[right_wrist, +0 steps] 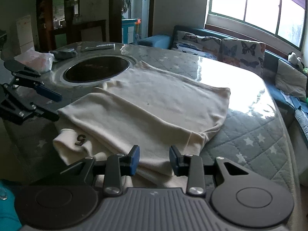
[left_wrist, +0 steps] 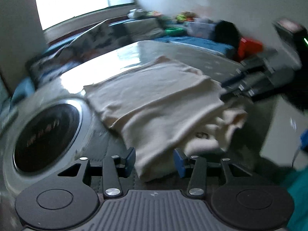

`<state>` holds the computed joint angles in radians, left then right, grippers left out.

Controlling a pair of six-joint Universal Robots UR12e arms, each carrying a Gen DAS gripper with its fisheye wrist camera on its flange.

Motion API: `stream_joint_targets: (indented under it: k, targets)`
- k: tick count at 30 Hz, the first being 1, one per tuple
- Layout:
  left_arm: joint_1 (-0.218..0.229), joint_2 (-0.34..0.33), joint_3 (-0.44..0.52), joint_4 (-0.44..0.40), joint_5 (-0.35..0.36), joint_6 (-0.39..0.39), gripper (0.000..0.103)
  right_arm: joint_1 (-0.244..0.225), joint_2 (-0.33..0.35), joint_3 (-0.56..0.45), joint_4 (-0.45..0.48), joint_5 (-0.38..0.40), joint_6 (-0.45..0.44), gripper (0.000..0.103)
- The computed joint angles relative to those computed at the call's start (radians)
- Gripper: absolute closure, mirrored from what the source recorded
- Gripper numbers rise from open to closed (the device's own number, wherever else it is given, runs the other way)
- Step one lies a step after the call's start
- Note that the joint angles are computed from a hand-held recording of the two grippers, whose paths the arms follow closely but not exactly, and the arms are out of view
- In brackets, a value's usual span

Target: Fold clothes

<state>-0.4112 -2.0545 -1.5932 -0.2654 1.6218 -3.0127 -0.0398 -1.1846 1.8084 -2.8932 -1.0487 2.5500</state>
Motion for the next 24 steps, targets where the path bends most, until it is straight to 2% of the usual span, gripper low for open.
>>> stream_joint_targets:
  k: [5, 8, 11, 12, 13, 14, 17, 20, 24]
  targets:
    - [-0.022, -0.007, -0.008, 0.017, -0.010, 0.187, 0.055, -0.008, -0.026, 0.010, 0.043, -0.017, -0.069, 0.065]
    - [-0.034, -0.025, -0.001, 0.035, -0.006, 0.247, 0.055, -0.011, -0.042, 0.020, 0.070, -0.023, -0.122, 0.064]
    - [-0.040, -0.037, -0.001, 0.075, -0.008, 0.291, 0.055, -0.013, -0.060, 0.034, 0.092, -0.031, -0.199, 0.052]
    - [-0.041, -0.039, -0.001, 0.087, -0.009, 0.302, 0.056, -0.013, -0.065, 0.039, 0.096, -0.035, -0.225, 0.052]
    - [-0.042, -0.042, -0.001, 0.100, -0.009, 0.311, 0.065, -0.013, -0.070, 0.044, 0.098, -0.037, -0.251, 0.052]
    - [-0.042, -0.045, 0.000, 0.109, -0.012, 0.312, 0.076, -0.014, -0.073, 0.048, 0.101, -0.038, -0.273, 0.050]
    - [-0.038, -0.050, 0.007, 0.128, -0.016, 0.289, 0.091, -0.015, -0.082, 0.057, 0.112, -0.034, -0.340, 0.046]
    - [-0.023, -0.048, 0.020, 0.126, -0.045, 0.214, 0.097, -0.017, -0.088, 0.066, 0.119, -0.022, -0.401, 0.039]
    - [-0.005, -0.052, 0.050, 0.109, -0.058, 0.095, 0.100, -0.015, -0.078, 0.075, 0.080, 0.018, -0.451, 0.037]
